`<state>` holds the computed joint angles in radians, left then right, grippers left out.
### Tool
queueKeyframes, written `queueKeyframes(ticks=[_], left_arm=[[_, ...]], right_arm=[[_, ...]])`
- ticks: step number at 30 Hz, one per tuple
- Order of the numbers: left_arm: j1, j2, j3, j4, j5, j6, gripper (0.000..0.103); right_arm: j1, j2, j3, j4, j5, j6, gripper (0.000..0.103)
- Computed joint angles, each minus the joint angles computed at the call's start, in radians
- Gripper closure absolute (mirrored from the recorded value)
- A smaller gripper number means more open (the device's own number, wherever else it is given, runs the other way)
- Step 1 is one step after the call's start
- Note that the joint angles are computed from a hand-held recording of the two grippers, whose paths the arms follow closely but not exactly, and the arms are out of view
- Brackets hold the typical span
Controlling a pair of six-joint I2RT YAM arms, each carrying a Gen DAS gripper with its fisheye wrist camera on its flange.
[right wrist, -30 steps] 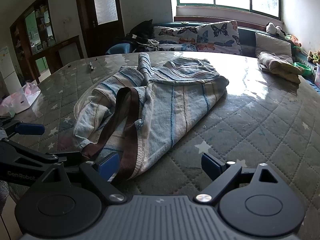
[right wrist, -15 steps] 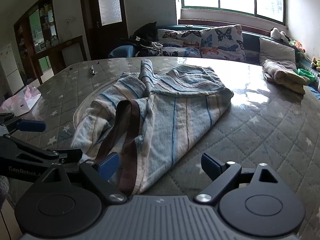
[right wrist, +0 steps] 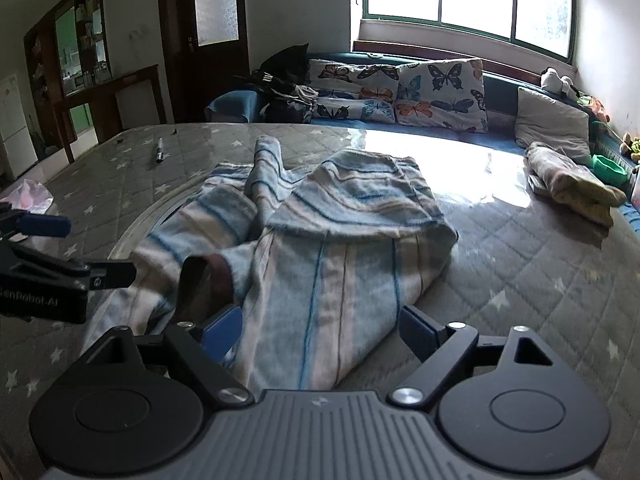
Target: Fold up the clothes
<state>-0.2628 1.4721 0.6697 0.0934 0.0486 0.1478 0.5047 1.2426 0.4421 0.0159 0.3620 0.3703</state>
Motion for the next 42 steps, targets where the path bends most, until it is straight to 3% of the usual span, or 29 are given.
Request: queueKeyframes(ticks=[5,10,16,18,22,34,38,42], left_arm=[[0.001,0.129,0.119,-0.006,0.043,-0.013,0.002],[-0.003,0.244,0.218,-0.015,0.103,-0.013,0.013],[0.008,0.346,0.3,-0.046,0.184,-0.026,0.049],[0.022,0.354,0.301,-0.051,0.221,-0.017,0.071],[0.063,0.345,0.286,-0.049,0.258,-0.016,0.091],[0.136,0.259,0.212,-0.008,0.287,-0.062,0.093],[0.133,0.274,0.222,-0.016,0.283,-0.051,0.093],[0.123,0.297,0.241,-0.026,0.282,-0.045,0.09]], right_arm=[[-0.092,0.108,0.077,0.049,-0.071,-0.072,0.022],[-0.168,0.21,0.165,0.069,-0.143,-0.118,0.028],[-0.199,0.328,0.268,0.082,-0.185,-0.153,0.037],[-0.207,0.359,0.292,0.091,-0.193,-0.165,0.044],[-0.266,0.398,0.318,0.108,-0.197,-0.151,0.044],[-0.233,0.543,0.477,0.088,-0.255,-0.151,0.049],[-0.218,0.655,0.589,0.04,-0.24,-0.15,0.058],[-0.235,0.703,0.623,0.017,-0.255,-0.135,0.075]])
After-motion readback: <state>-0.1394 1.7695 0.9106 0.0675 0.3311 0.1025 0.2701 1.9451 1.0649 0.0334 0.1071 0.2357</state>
